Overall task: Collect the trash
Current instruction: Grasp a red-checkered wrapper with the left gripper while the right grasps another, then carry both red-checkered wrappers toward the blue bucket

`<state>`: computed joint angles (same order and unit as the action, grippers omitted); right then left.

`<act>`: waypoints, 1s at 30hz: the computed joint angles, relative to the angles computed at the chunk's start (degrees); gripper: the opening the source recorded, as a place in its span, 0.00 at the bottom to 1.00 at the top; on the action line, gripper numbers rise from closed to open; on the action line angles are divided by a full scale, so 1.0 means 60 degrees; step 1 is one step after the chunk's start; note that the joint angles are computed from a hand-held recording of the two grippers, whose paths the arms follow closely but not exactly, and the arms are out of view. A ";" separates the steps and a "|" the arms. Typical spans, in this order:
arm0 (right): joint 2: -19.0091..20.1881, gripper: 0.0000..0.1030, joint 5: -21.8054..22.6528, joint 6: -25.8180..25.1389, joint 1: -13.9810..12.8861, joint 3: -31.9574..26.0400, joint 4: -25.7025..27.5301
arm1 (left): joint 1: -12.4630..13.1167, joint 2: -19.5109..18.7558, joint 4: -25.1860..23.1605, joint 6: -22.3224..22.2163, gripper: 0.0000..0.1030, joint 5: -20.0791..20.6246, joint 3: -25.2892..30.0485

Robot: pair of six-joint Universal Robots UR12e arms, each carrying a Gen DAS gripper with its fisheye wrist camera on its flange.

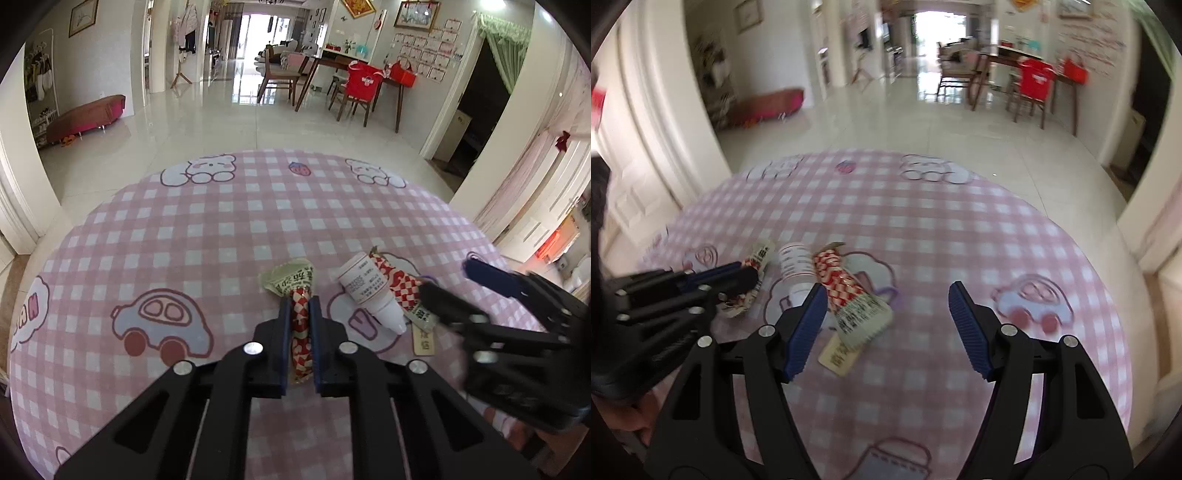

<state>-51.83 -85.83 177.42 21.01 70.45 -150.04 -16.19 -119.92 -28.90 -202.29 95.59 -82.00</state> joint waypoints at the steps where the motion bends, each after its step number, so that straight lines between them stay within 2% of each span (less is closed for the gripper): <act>1: 0.0074 0.65 -0.0137 -0.0245 0.0050 -0.0125 0.0092 | 0.0003 0.0046 0.0034 0.0007 0.08 0.0042 -0.0071; 3: 0.0241 0.65 -0.0526 -0.0799 0.0179 -0.0409 0.0321 | 0.0026 0.0146 0.0184 -0.0064 0.08 -0.0066 -0.0226; 4: 0.0310 0.60 -0.0622 -0.1003 0.0221 -0.0527 0.0430 | 0.0036 0.0182 0.0230 -0.0070 0.08 -0.0079 -0.0280; 5: 0.0392 0.56 -0.0710 -0.1231 0.0265 -0.0661 0.0548 | 0.0021 0.0238 0.0248 -0.0096 0.08 -0.0037 -0.0333; 7: 0.0510 0.34 -0.0560 -0.1520 0.0288 -0.0880 0.0920 | 0.0049 0.0341 0.0333 -0.0114 0.08 -0.0070 -0.0458; 9: 0.0547 0.27 -0.0332 -0.1666 0.0289 -0.0954 0.1081 | 0.0050 0.0391 0.0383 -0.0165 0.08 -0.0043 -0.0505; 10: 0.0549 0.18 -0.0275 -0.1703 0.0290 -0.0979 0.1161 | 0.0054 0.0427 0.0407 -0.0157 0.08 -0.0060 -0.0544; 12: 0.0521 0.14 -0.0176 -0.1693 0.0282 -0.0953 0.1167 | 0.0056 0.0509 0.0445 -0.0192 0.08 -0.0038 -0.0629; 15: 0.0304 0.12 0.0097 -0.1423 0.0216 -0.0560 0.0584 | 0.0016 0.0635 0.0636 -0.0179 0.08 0.0005 -0.0736; 24: -0.0855 0.11 0.1681 0.0245 -0.0315 0.0906 -0.0989 | -0.0376 0.1024 0.1204 0.0102 0.08 0.0315 -0.0757; 30: -0.1914 0.12 0.1938 0.0916 -0.0689 0.2418 -0.2144 | -0.0928 0.1049 0.1283 0.0500 0.08 0.0168 -0.0479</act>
